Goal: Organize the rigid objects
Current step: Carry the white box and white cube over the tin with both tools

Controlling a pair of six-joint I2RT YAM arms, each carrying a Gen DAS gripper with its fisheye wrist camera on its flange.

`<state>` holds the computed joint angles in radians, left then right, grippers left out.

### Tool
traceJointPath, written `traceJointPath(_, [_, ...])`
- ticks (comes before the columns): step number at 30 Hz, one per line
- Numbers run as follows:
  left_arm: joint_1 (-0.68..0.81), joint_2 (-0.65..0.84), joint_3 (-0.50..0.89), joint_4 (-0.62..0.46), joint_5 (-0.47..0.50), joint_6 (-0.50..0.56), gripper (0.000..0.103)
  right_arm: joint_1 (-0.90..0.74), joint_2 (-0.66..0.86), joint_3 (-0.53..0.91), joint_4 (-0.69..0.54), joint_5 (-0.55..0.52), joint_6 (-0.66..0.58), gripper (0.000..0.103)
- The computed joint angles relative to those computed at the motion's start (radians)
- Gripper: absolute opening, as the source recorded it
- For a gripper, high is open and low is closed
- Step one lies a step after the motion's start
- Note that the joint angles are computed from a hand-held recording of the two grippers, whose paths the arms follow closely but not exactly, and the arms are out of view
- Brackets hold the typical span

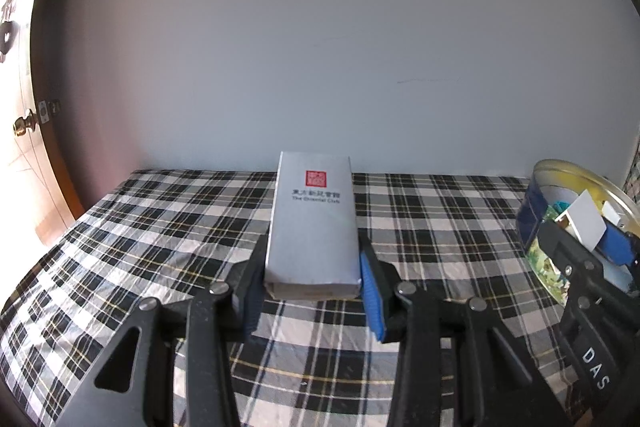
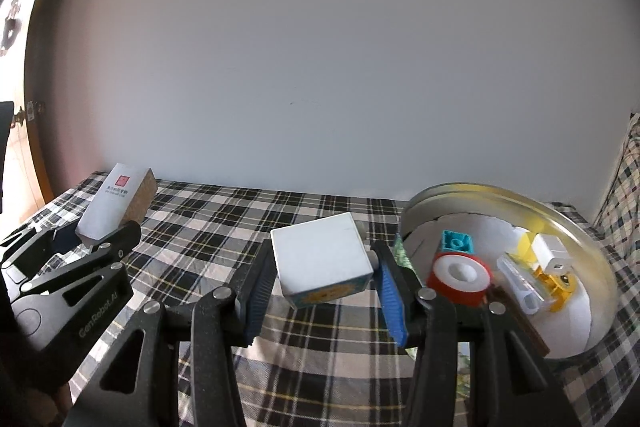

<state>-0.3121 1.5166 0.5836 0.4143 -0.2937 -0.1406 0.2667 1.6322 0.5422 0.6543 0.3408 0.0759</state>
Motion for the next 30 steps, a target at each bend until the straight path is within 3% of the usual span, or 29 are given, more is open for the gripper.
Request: traceJointPath(30, [-0.241,0.025,0.046,-0.029,-0.131,-0.104,0.041,-0.174,-0.282,-0.214,0.049,-0.133,-0.080,0.051])
